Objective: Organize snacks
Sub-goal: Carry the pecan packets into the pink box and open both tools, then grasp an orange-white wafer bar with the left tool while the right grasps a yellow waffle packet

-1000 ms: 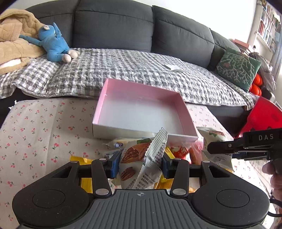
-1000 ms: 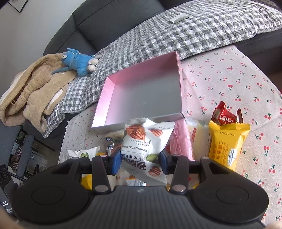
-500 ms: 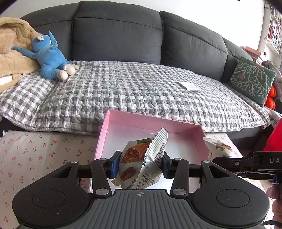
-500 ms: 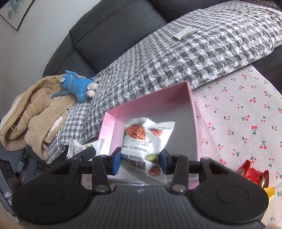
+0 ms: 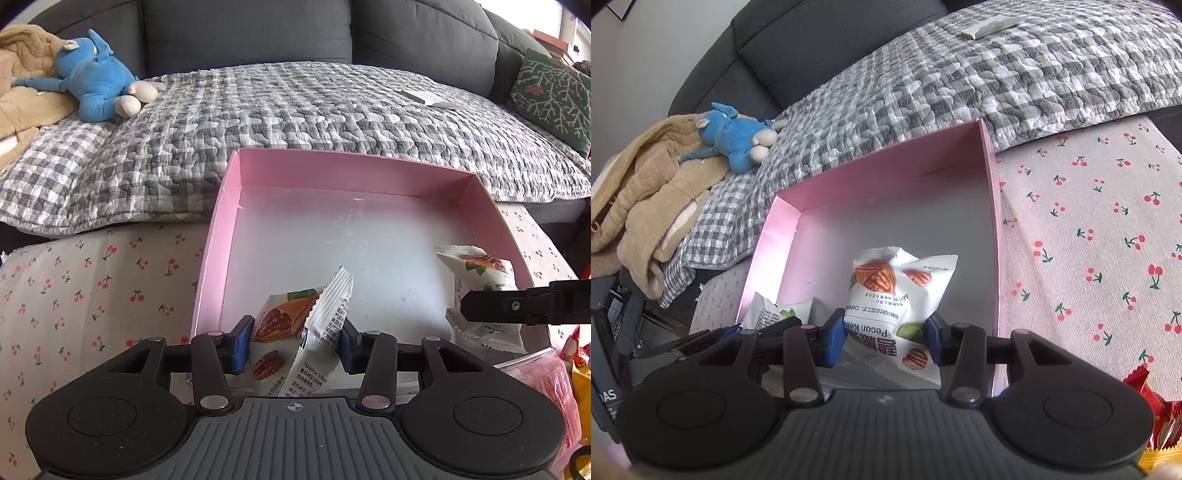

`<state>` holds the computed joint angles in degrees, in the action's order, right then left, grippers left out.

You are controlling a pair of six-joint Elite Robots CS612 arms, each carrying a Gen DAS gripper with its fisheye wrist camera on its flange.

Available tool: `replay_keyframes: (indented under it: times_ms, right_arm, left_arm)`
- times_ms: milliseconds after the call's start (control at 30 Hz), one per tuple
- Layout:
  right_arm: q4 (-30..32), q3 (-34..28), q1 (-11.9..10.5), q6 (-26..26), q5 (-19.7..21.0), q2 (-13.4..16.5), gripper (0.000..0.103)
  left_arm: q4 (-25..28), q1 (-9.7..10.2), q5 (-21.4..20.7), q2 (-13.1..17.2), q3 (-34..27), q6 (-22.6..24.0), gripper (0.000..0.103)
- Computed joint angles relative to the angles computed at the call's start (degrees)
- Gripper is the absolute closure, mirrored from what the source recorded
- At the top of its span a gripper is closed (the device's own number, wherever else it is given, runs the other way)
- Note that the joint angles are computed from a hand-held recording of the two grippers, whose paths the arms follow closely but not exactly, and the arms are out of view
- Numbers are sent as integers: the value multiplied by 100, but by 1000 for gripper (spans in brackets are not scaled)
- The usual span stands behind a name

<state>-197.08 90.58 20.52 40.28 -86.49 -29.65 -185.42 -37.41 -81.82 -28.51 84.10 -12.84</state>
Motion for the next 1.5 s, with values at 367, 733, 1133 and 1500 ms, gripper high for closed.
replay_keyframes:
  times_ms: [367, 733, 1133, 1500]
  right_arm:
    - [346, 2, 110, -371, -99, -100, 59]
    - [-98, 340, 210, -368, -429, -331, 18]
    - [-456, 892, 545, -860, -1552, -610, 2]
    - [-880, 1147, 749, -1158, -2162, -506, 0]
  left_arm:
    - [537, 80, -226, -292, 355, -561, 59]
    - [-389, 6, -249, -391, 739, -268, 17]
    - [-1138, -182, -282, -777, 1651, -178, 5]
    - [-1726, -237, -291, -770, 2219, -325, 3]
